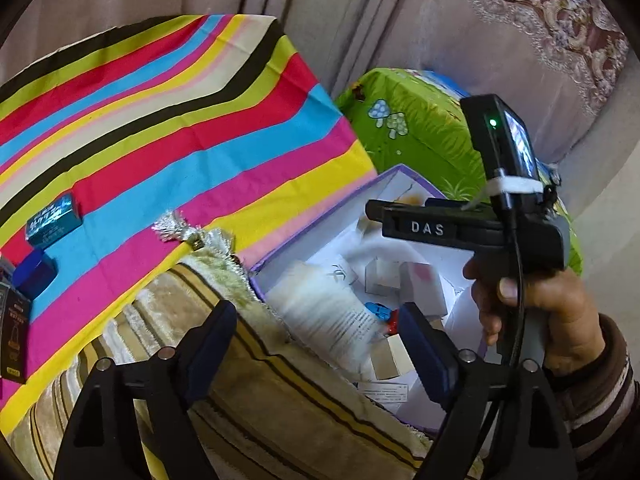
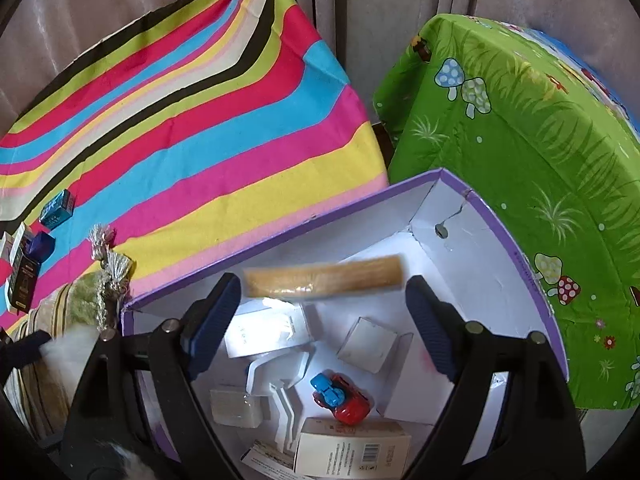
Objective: Organize rigid objects
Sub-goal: 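Carry both boxes into the purple-rimmed box and open both grippers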
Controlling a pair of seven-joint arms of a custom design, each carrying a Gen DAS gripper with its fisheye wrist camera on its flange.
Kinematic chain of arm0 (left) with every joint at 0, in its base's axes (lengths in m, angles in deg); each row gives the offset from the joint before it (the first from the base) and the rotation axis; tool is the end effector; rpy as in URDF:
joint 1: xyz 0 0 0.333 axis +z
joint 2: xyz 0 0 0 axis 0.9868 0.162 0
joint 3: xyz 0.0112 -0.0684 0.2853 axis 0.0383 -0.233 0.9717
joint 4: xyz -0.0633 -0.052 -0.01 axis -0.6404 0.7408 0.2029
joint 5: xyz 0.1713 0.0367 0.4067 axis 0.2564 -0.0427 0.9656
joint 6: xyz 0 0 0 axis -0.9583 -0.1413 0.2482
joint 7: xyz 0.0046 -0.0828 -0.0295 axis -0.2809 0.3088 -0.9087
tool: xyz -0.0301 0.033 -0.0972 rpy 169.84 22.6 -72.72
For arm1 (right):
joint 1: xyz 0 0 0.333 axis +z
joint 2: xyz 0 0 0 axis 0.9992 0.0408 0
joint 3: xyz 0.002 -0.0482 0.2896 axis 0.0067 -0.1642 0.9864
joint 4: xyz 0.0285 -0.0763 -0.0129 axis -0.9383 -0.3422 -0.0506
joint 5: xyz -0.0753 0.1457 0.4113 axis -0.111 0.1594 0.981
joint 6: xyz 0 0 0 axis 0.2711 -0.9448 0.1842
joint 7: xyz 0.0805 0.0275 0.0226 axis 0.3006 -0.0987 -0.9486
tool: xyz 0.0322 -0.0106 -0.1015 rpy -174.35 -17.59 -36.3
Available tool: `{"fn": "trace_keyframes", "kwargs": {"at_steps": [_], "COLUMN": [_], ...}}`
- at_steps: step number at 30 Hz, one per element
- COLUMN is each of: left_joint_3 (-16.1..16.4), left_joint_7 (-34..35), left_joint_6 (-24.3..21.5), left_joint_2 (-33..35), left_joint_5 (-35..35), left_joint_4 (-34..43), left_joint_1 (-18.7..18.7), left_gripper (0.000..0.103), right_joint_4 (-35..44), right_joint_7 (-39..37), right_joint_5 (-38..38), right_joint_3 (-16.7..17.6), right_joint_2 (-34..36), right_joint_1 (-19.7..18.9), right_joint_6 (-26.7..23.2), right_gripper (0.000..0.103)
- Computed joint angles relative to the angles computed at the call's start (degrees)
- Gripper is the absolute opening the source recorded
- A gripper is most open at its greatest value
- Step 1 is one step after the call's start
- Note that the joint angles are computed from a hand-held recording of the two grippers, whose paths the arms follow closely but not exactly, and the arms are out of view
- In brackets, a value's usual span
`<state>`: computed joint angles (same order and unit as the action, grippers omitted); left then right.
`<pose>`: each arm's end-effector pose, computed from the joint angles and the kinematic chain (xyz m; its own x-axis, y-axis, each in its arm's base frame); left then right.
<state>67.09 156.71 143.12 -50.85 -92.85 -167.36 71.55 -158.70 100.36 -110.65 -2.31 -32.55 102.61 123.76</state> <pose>0.4331 -0.0314 0.4410 -0.6305 -0.7191 0.2924 -0.7268 0.4146 -0.5475 0.4404 0.2553 0.4431 -0.3126 -0.9499 -0.0025 -0.8134 0.2691 -0.5157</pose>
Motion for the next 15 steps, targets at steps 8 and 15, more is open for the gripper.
{"fn": "trace_keyframes", "kwargs": {"at_steps": [8,15], "left_joint_3": [-0.2,-1.1], "left_joint_7": [-0.6,-3.1], "left_joint_6": [1.1,5.4], "left_joint_2": [-0.1,-1.3], "left_joint_5": [0.2,1.8], "left_joint_4": [-0.3,-1.7], "left_joint_1": [0.2,0.9], "left_gripper": [0.084,0.084], "right_joint_4": [0.5,1.5], "right_joint_7": [0.4,0.4], "right_joint_5": [-0.4,-0.6], "right_joint_3": [0.3,0.3], "right_joint_2": [0.4,1.1], "right_joint_1": [0.4,0.9], "right_joint_6": [-0.8,-1.5], "right_gripper": [0.089,0.089]}}
